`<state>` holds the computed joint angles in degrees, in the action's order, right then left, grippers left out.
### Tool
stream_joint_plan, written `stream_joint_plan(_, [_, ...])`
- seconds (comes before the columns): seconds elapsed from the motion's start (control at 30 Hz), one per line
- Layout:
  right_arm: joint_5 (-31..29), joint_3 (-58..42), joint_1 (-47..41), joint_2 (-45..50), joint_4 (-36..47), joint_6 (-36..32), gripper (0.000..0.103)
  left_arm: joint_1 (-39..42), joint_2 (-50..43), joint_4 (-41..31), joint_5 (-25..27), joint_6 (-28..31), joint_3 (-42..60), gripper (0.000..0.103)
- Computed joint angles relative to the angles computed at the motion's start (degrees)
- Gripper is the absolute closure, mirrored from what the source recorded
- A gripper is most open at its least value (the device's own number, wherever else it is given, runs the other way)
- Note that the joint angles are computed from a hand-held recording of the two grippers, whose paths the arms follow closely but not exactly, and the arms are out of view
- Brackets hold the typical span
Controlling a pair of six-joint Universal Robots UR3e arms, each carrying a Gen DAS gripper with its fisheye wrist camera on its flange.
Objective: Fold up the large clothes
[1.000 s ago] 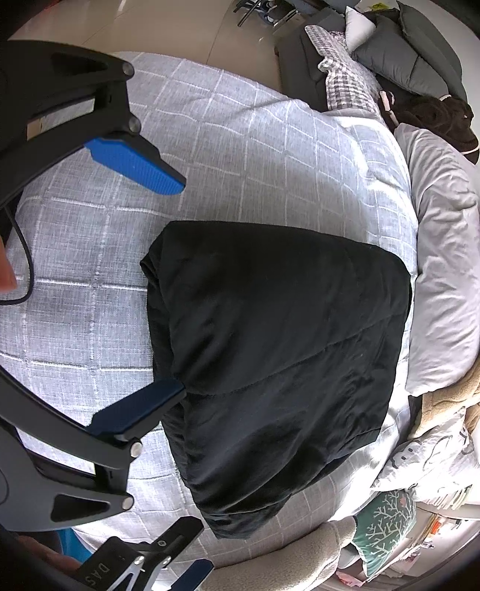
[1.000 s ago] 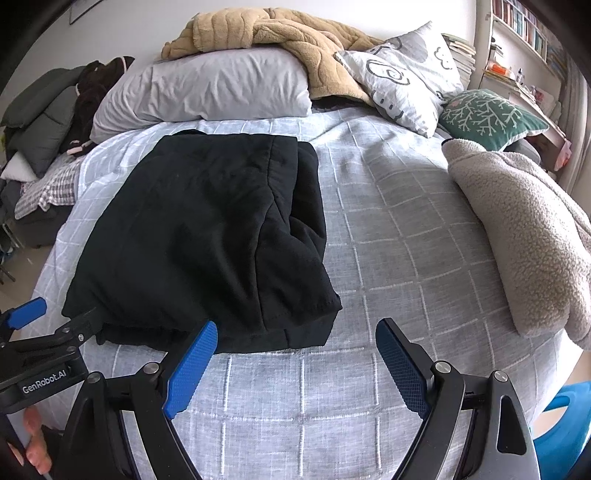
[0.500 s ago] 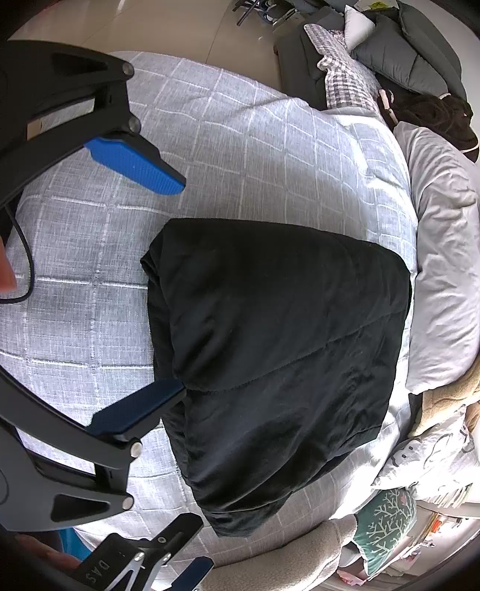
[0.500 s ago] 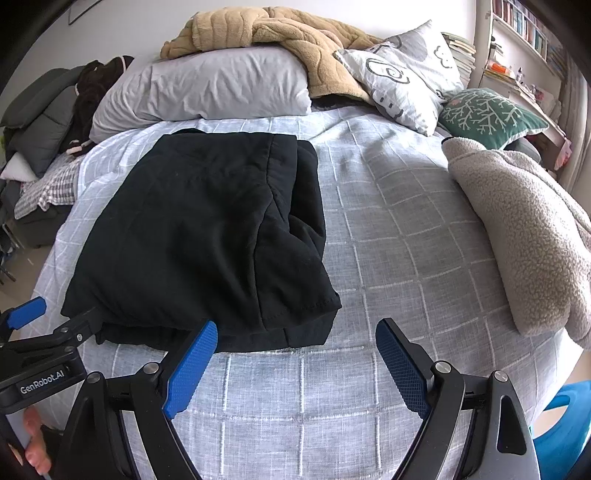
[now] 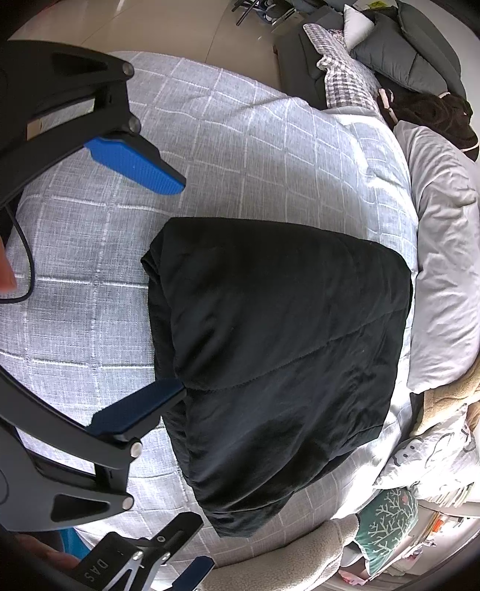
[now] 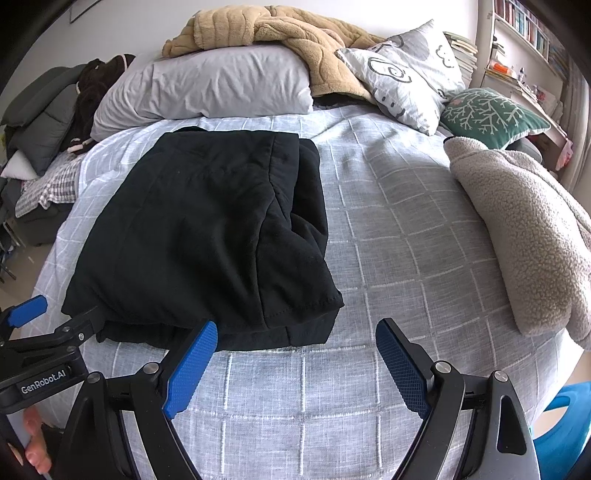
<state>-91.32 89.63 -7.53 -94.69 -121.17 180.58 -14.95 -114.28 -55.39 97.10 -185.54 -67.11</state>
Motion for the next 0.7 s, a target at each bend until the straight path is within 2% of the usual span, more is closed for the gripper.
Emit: stream_joint_plan(0.7, [0.17, 0.31, -0.14, 0.01, -0.15, -0.35, 0.013, 0.02, 0.13, 0.23, -0.24, 0.60, -0.24, 0.003])
